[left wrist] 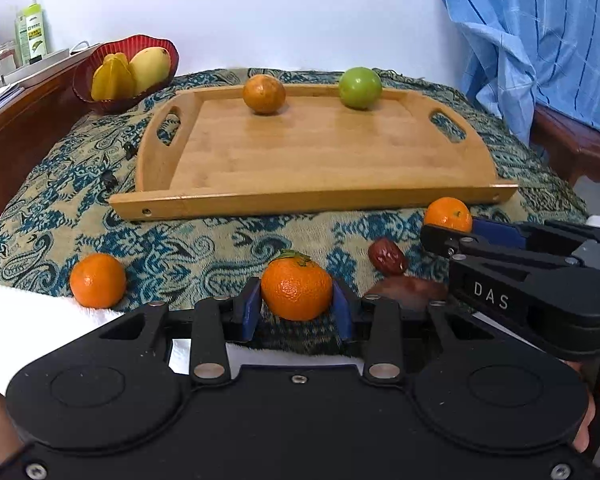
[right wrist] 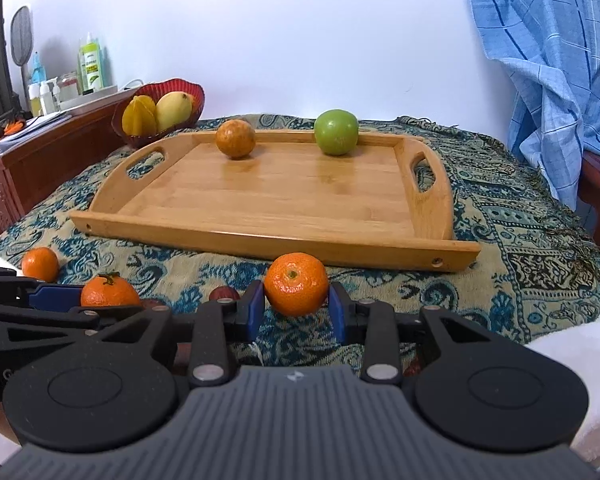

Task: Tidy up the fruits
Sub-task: 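Carry the mandarin in the left gripper while the right gripper carries its mandarin over the tray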

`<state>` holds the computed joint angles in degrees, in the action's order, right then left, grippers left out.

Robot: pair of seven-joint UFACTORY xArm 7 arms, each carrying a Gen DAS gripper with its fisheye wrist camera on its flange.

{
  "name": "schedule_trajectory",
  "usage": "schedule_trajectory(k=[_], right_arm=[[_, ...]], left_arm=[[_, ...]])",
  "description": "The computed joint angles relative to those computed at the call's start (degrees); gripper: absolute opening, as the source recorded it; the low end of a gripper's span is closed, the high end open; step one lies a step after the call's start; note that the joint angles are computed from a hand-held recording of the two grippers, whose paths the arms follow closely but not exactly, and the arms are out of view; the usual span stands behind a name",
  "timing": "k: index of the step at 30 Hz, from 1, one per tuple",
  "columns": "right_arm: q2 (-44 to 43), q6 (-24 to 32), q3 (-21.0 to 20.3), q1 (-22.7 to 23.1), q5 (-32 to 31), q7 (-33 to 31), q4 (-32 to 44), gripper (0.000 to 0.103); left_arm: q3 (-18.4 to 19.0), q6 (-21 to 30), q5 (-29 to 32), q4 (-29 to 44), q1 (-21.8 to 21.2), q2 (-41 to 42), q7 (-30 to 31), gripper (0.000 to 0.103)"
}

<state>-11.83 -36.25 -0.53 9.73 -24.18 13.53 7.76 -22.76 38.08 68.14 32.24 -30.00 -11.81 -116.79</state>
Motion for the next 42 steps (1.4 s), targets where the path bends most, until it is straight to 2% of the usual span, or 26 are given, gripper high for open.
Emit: schedule_trajectory(k=[4,8,11,15,21,23,30,34,38,42], right_arm=[[0.1,1.2,2.9,0.1,6.7,-2.1,0.3,0.04],[0.6,1.0,2.3,0.9,7.1,-1.0,0.7,0.04],[1.2,-0.7,3.6,0.9,9.7,-2.8,0.7,0.04],[2.2,-2.1,3.5,0.9,10.1,-3.4,1.8,0.04],[2.9,-2.6,2.2,0.2,7.5,-1.3,5.5,0.04],[3.0,-2.8,1.3,0.0,4.7,0.3,7.0,0.04],[5.6,-2.8,1.2,-1.3,2.2,1.5,13.2,0.04],[9.5,-1.3,0.6,-2.5,-2.6,6.5,18.7,0.04],[13.9,-0.4,1.2,-4.9,-7.6,12.4,23.8,0.04],[17.9,1.1,2.8,-6.7,-8.0,13.2,27.7,0.04]], left_arm=[[0.0,0.8,0.6,0.4,0.2,0.0,-0.6,0.036],[0.2,1.1,1.7,0.9,0.4,0.2,-0.7,0.036],[0.6,1.0,2.5,1.2,0.6,0.4,-0.6,0.036],[1.5,0.4,2.9,2.0,1.2,0.6,0.7,0.036],[2.9,-1.4,6.0,3.1,3.1,0.4,2.1,0.036],[3.4,-2.3,7.4,3.6,4.0,0.2,1.9,0.036],[5.7,-5.2,10.8,5.6,7.4,-0.2,2.8,0.036],[7.2,-7.7,12.8,7.6,9.6,1.2,3.1,0.036],[8.9,-10.5,16.4,10.1,11.4,3.6,0.9,0.036],[10.5,-11.7,18.5,13.1,12.2,7.2,0.1,0.036]])
